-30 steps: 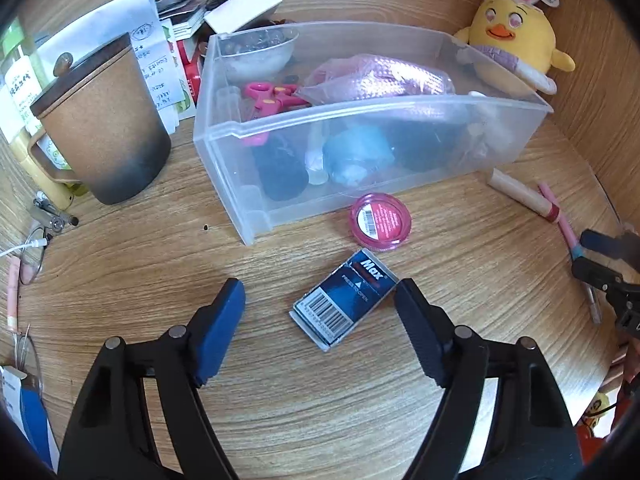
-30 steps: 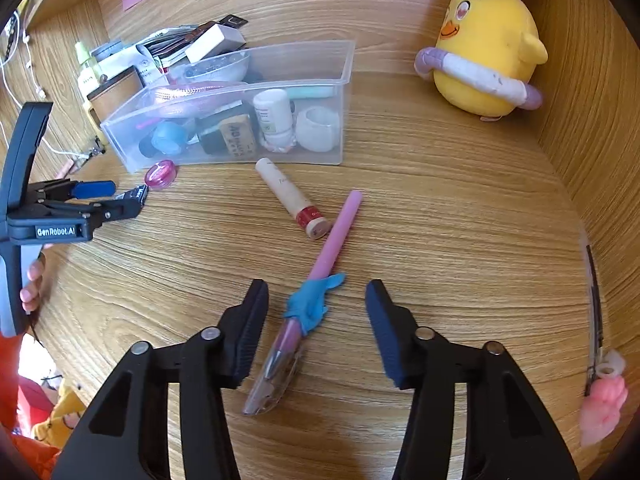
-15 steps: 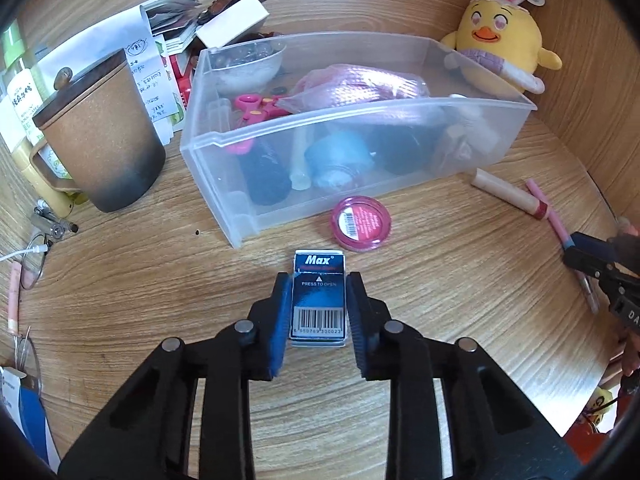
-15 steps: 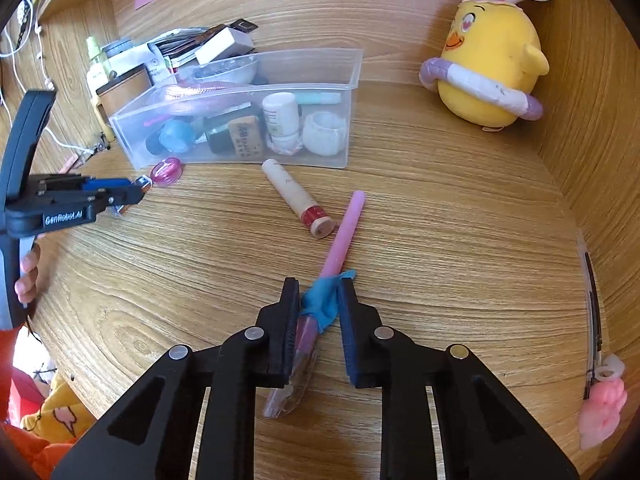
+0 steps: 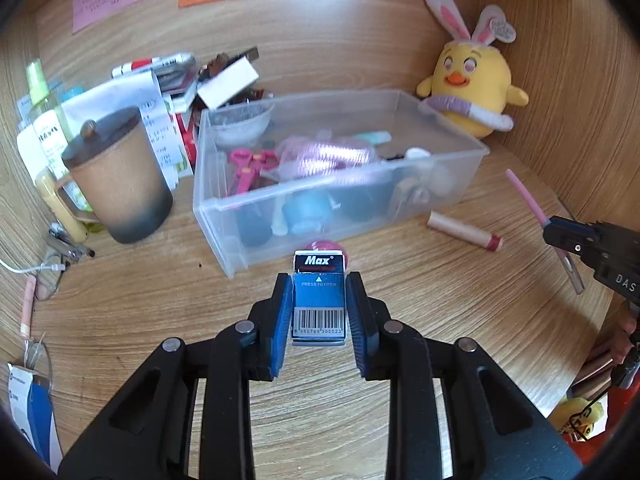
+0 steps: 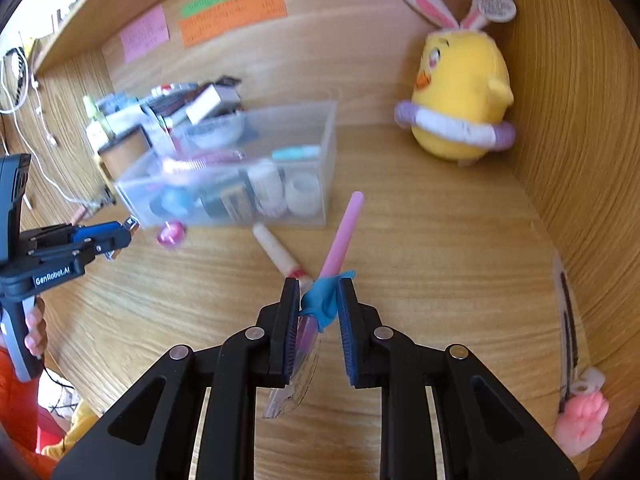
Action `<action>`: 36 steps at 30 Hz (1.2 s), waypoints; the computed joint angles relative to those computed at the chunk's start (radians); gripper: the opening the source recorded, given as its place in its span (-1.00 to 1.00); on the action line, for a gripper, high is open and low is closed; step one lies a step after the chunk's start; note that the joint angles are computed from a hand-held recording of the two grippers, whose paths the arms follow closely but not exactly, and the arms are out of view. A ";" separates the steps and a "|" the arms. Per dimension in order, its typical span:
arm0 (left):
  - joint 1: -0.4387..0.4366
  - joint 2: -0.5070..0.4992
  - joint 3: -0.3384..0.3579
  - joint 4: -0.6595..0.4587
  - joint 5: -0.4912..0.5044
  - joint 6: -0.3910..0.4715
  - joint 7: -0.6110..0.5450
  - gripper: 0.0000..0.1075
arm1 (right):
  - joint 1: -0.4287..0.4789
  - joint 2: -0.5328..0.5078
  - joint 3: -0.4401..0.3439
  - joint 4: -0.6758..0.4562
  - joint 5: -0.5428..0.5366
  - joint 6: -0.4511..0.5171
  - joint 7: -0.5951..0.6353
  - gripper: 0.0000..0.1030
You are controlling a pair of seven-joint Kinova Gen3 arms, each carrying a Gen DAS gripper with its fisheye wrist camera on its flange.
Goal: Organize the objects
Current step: 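Lower the staple box and pink pen into the box and open both grippers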
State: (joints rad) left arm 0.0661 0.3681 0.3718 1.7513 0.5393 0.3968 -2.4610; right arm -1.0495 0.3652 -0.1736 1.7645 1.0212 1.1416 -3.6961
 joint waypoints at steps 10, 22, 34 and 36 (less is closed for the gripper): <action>-0.099 0.004 0.103 -0.022 0.173 -0.030 -0.120 -0.50 | 0.033 -0.002 0.018 -0.062 0.105 -0.023 0.084 -0.66; -0.033 0.065 0.035 -0.136 0.123 -0.028 -0.005 -0.50 | 0.103 0.038 0.065 -0.173 0.145 -0.134 0.246 -0.66; 0.085 0.143 -0.085 -0.303 -0.095 0.093 0.248 -0.50 | 0.219 0.099 0.138 -0.274 -0.077 -0.342 0.496 -0.66; 0.100 0.159 -0.098 -0.332 -0.125 0.114 0.283 -0.50 | 0.228 0.110 0.149 -0.291 -0.117 -0.356 0.543 -0.66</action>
